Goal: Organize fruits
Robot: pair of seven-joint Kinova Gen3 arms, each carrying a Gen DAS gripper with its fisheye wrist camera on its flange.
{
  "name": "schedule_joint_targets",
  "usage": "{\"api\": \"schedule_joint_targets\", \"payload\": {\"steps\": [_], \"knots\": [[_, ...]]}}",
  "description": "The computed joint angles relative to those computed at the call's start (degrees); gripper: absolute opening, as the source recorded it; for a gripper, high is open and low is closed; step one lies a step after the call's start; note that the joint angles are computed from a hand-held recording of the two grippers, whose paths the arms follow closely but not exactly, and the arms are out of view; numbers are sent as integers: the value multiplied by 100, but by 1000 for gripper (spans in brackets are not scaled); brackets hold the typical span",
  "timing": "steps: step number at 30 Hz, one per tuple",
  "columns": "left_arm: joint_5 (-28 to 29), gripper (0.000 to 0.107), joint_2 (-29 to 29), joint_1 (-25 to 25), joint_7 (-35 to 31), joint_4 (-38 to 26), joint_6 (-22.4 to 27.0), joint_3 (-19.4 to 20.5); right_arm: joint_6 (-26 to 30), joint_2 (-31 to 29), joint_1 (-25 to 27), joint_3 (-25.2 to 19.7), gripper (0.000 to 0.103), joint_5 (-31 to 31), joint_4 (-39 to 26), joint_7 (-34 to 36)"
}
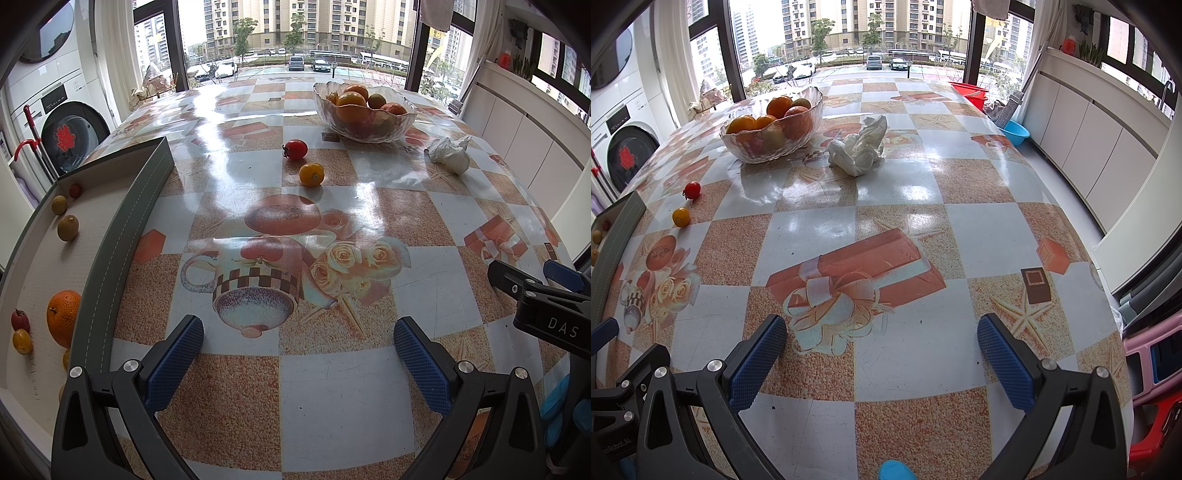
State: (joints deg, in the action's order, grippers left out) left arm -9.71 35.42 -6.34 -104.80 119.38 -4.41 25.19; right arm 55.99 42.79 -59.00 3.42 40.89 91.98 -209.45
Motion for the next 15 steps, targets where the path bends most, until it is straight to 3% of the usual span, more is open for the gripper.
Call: {"api": "schedule_joint_targets", "payload": {"steps": [12, 15], "knots": [[-10, 103, 2, 2, 11, -7, 4, -1, 5, -2, 6, -11, 103, 1, -2, 2], [-32, 103, 27, -39, -2, -36, 54, 44, -12, -32, 227, -138, 103, -213, -137, 296]]}}
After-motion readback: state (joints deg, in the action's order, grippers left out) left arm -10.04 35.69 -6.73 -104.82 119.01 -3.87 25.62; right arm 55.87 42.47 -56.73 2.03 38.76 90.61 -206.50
